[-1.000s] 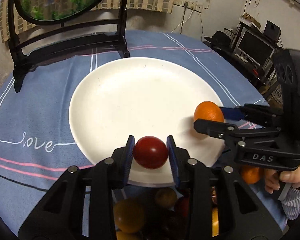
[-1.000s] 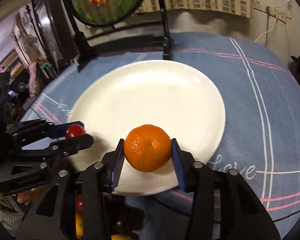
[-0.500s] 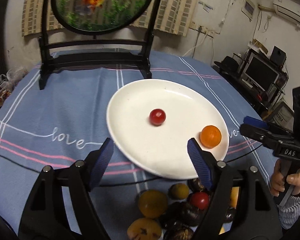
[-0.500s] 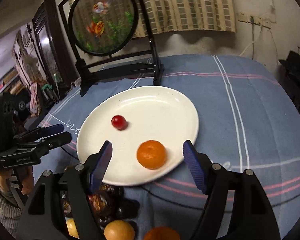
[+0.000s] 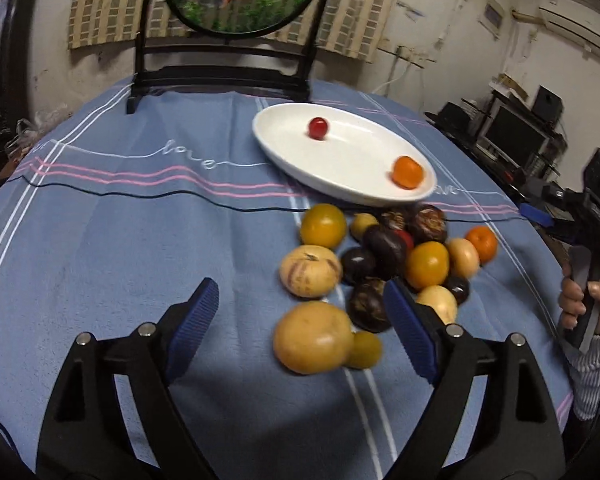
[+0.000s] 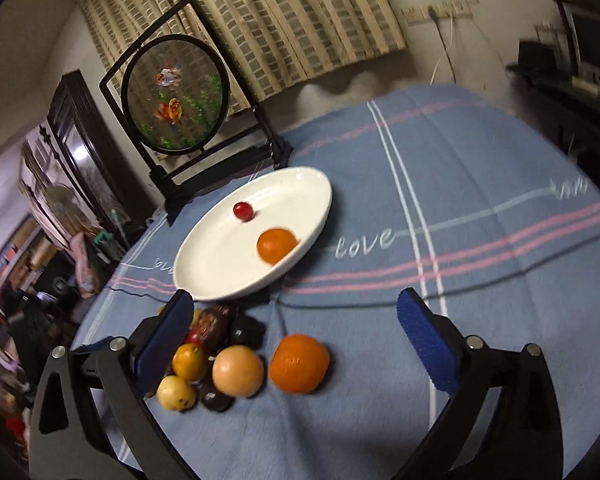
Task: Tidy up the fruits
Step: 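Grasp the large tan round fruit with the left tool, then carry the tan fruit over the plate with the left tool while the right tool grasps another tangerine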
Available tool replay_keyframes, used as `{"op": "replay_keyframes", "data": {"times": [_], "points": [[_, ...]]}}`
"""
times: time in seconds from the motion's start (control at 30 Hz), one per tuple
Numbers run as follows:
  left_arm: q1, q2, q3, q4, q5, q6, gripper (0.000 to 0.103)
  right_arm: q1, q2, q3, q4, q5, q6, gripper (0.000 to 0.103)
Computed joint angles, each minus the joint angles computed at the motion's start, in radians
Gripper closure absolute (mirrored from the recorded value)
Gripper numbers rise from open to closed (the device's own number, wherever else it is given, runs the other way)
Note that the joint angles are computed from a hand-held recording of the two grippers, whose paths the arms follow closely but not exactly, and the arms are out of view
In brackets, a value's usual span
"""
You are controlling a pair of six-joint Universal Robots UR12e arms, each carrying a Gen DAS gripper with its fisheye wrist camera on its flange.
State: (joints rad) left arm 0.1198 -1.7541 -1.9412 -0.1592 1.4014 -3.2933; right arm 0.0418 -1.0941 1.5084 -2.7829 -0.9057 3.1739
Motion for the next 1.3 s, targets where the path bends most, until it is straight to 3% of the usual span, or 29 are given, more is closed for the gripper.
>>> {"op": "replay_keyframes", "data": {"times": [0.33, 0.5, 0.7, 0.73, 0.77, 1.13, 1.3], "points": [[0.003, 0.000, 0.016, -0.112, -0.059, 0.037, 0.016, 0.009, -0.004, -0.001, 0.045, -0.025, -0.042, 0.001], [0.006, 0.008, 0.006, -0.119, -0.063, 0.037, 0.017, 0.011, -0.007, -0.002, 0.068, -0.025, -0.061, 0.001], [0.027, 0.000, 0.012, -0.154, -0.102, -0.021, 0.035, 0.016, -0.011, 0.001, 0.077, -0.033, -0.087, 0.001], [0.029, -0.002, 0.015, -0.167, -0.113, -0.023, 0.046, 0.016, -0.011, 0.000, 0.079, -0.035, -0.088, 0.001], [0.034, -0.004, 0.016, -0.172, -0.138, -0.022, 0.050, 0.016, -0.011, -0.001, 0.082, -0.037, -0.088, 0.001], [0.039, -0.007, 0.017, -0.177, -0.177, -0.007, 0.053, 0.017, -0.012, 0.000, 0.083, -0.046, -0.087, 0.001], [0.040, 0.003, -0.003, -0.120, -0.138, -0.044, 0.058, 0.018, -0.013, 0.001, 0.085, -0.048, -0.090, 0.001]]}}
